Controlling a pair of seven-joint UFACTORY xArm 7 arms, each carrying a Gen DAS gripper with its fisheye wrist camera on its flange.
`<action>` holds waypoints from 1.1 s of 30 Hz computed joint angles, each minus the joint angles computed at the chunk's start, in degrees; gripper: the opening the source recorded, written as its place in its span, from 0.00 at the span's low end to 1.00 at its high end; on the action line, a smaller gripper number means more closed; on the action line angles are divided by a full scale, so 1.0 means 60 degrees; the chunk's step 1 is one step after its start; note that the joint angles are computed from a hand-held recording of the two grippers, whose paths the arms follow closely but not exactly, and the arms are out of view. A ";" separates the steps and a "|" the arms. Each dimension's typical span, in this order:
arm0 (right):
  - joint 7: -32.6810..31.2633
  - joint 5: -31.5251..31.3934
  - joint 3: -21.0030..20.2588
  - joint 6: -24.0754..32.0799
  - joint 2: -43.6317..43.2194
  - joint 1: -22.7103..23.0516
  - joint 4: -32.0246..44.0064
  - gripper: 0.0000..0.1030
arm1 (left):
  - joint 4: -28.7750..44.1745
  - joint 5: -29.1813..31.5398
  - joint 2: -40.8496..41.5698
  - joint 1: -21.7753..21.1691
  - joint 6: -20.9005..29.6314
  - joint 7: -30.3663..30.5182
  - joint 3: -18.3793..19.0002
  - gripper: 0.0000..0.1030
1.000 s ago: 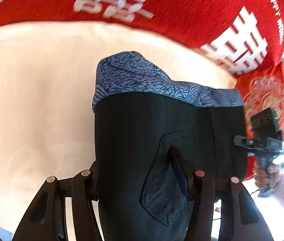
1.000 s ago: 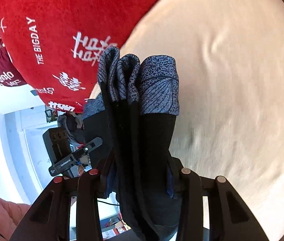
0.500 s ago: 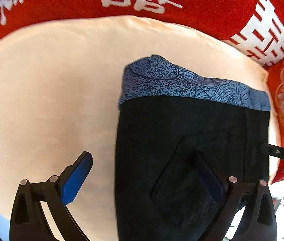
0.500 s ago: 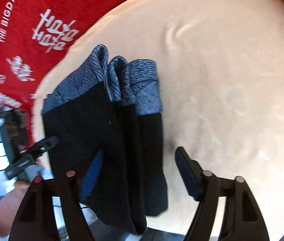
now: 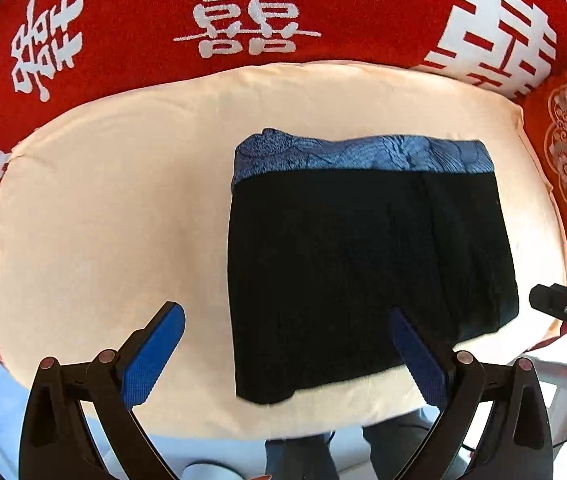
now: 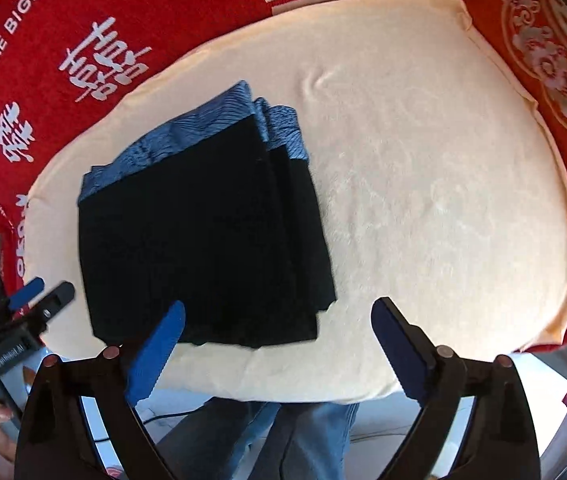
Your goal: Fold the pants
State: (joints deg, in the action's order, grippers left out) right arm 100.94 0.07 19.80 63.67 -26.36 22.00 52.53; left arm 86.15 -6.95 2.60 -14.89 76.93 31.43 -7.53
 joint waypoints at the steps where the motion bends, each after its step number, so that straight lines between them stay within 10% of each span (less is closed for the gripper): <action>1: 0.0068 -0.0068 0.0068 0.0163 0.0116 -0.0024 0.0220 1.00 | -0.0027 0.0109 -0.0107 -0.0006 0.0040 -0.0017 0.0001 0.99; 17: -0.0154 -0.0898 0.0133 0.2570 0.2395 0.0657 0.3877 1.00 | 0.0373 0.0782 -0.0793 0.0070 0.0966 -0.0634 0.0050 0.99; 33: 0.0084 -0.1161 -0.0045 0.3384 0.2862 0.1087 0.4801 1.00 | 0.0683 0.0601 -0.1021 0.0040 0.1210 -0.0240 0.0023 0.99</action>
State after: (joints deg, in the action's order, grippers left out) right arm 101.45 -6.90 19.52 83.97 -9.19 28.52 81.33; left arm 90.25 -3.34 -3.53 -14.65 84.18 29.98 -7.39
